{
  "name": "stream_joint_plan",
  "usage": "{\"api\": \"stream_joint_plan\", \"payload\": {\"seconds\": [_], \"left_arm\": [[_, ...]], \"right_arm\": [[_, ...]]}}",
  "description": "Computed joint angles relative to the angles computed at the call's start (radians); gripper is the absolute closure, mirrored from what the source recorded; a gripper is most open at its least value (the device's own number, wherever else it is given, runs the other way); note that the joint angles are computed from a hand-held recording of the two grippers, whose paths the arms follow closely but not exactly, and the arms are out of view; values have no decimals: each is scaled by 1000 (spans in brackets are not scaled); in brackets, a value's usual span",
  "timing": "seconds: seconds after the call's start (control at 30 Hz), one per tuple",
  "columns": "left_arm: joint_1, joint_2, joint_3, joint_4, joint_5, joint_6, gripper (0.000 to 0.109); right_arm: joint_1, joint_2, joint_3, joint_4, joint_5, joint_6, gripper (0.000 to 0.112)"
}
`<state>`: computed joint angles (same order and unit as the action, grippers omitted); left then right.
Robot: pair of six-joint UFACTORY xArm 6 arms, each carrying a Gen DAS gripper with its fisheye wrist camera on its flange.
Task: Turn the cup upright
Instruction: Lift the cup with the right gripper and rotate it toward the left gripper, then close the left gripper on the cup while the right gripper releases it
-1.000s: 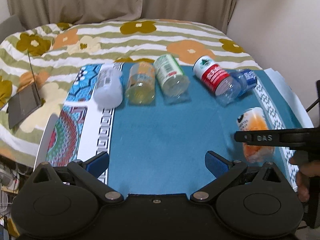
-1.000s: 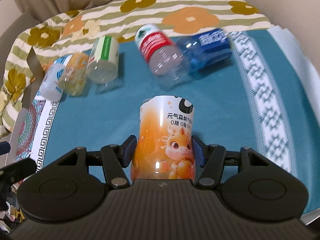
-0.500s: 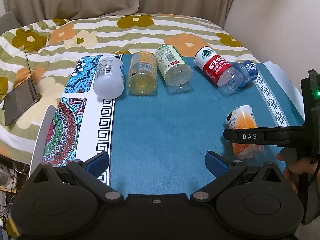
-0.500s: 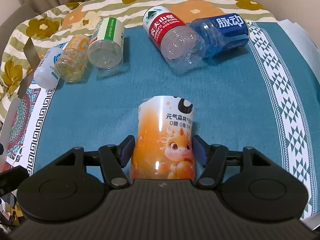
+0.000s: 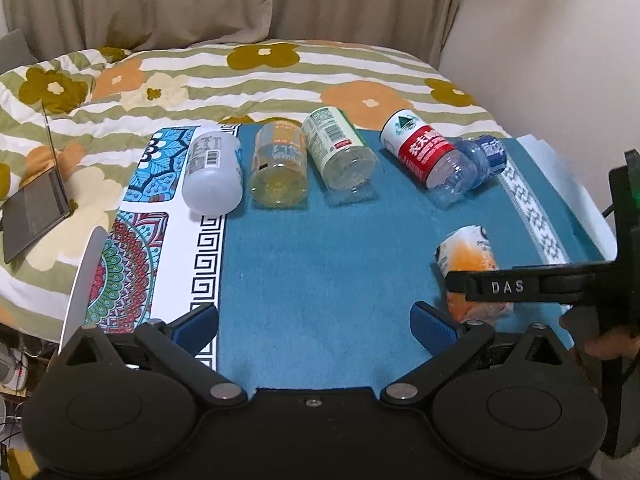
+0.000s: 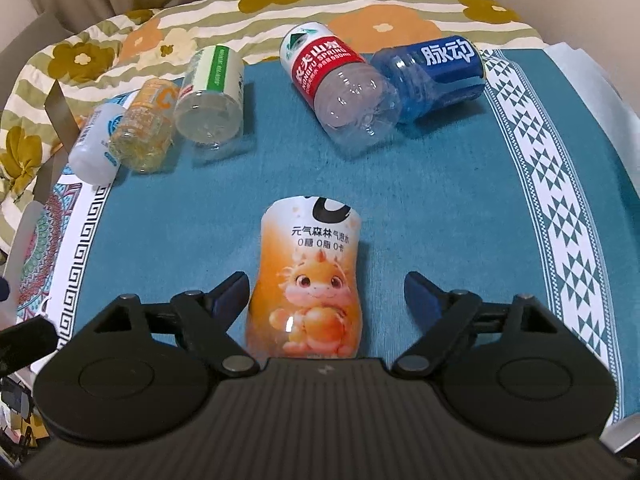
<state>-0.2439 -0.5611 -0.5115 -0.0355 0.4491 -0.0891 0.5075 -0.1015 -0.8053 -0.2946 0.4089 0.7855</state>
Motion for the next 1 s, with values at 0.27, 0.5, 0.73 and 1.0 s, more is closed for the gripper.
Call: {"api": "stream_joint_plan", "payload": {"seconds": [0.27,0.5,0.73,1.0], "left_arm": [[-25,2,-84,31,39,-29,6],[-126,121,-230,122,128,-155,6],[-214,388,-484,83,312,-216,6],[-239,682,-766,-12,481,-245,16]], "right_arm": [[8,-172,64,103,49,-126,9],[-67,-336,154,233,120,-369,9],[-194,-426,246,345,143,-596,9],[-323,-419,310,604,138,-887,9]]}}
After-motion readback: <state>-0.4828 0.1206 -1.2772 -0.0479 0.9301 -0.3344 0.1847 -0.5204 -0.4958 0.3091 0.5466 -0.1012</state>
